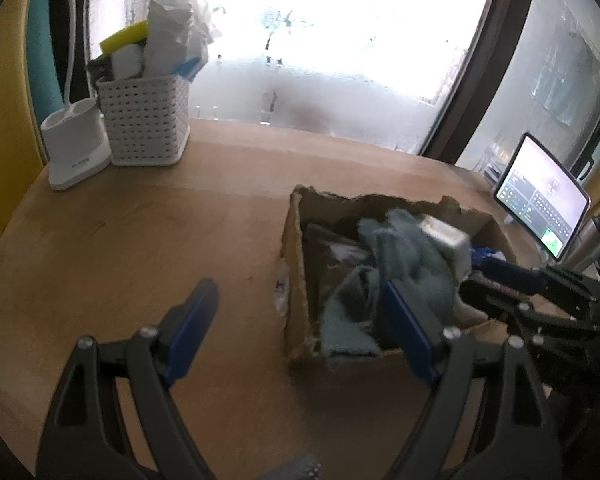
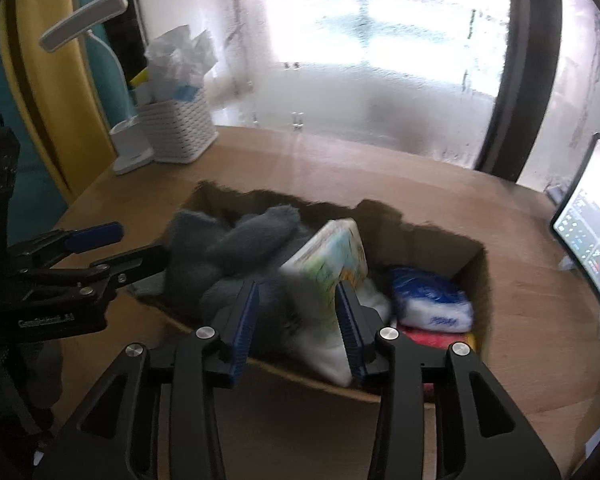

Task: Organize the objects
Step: 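Lower the gloves and tissue packet into the box and open both grippers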

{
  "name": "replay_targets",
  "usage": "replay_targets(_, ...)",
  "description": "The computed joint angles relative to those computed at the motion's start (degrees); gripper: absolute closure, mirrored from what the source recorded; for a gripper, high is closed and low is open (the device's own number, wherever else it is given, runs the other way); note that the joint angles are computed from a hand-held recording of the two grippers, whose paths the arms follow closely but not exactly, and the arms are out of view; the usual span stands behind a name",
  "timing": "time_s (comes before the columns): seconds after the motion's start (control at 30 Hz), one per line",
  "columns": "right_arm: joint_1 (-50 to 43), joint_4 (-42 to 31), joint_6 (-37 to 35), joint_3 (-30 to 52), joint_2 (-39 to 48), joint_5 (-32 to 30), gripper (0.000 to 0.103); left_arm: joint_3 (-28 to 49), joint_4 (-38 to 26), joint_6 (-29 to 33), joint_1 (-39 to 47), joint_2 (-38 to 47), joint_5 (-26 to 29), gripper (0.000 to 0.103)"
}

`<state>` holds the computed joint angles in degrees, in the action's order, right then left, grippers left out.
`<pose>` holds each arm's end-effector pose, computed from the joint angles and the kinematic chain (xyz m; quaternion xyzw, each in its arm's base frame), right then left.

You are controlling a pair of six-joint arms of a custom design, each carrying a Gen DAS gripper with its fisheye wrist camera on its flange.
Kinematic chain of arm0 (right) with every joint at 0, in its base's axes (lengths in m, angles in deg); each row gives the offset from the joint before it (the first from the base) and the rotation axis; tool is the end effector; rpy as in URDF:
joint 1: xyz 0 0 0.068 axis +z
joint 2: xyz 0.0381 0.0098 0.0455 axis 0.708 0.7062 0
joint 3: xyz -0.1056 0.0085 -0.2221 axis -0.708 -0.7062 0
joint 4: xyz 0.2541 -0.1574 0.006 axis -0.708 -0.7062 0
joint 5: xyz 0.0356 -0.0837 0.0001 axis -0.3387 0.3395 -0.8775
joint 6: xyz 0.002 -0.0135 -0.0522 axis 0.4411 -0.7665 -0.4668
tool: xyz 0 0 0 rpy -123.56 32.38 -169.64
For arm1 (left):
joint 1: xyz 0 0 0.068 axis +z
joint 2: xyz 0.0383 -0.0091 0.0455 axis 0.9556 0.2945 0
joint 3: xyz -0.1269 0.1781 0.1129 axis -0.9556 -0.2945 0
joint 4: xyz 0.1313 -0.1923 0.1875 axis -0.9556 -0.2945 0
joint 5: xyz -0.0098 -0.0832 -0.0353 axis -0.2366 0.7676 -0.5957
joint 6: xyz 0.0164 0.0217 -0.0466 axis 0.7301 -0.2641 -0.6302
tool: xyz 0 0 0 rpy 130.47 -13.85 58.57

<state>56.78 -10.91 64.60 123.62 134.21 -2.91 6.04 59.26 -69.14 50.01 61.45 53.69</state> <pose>0.2695 0.0493 0.1949 0.0902 0.9325 0.0083 0.3496 0.3380 -0.1527 0.1906 0.2211 0.9045 -0.1938 0.3088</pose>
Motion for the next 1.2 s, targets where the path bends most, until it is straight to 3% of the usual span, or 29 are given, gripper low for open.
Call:
replay_targets(0.4,2.7,-3.5,2.8,-1.8,-4.8,2.6,0.06,-4.1,-1.2,0.5,-0.4,-5.7,-0.3,0.018)
replay_targets(0.43,2.8,-4.0,3.0,-2.1,-5.4,2.9,0.057,-4.5,-1.3,0.5,-0.6,-6.3,-0.4,0.018)
replay_targets(0.53,3.6,-4.9,3.9,-3.5,-8.3,3.9,0.037,-5.7,-1.5,0.5,-1.2,-7.9,-0.6,0.018)
replay_targets(0.8,4.1,-8.3,6.1,-6.6,-14.0,5.5,0.036,-8.9,-1.9,0.1,-2.5,-12.6,-1.6,0.018)
replay_targets(0.97,4.9,-10.3,7.1,-8.4,-18.4,7.5,0.021,-10.2,-2.3,-0.4,-3.5,-14.7,-2.0,0.018)
replay_targets(1.2,6.4,-13.7,8.9,-10.3,-23.4,9.7,0.02,-12.3,-2.9,-0.8,-4.9,-17.7,-2.7,0.018)
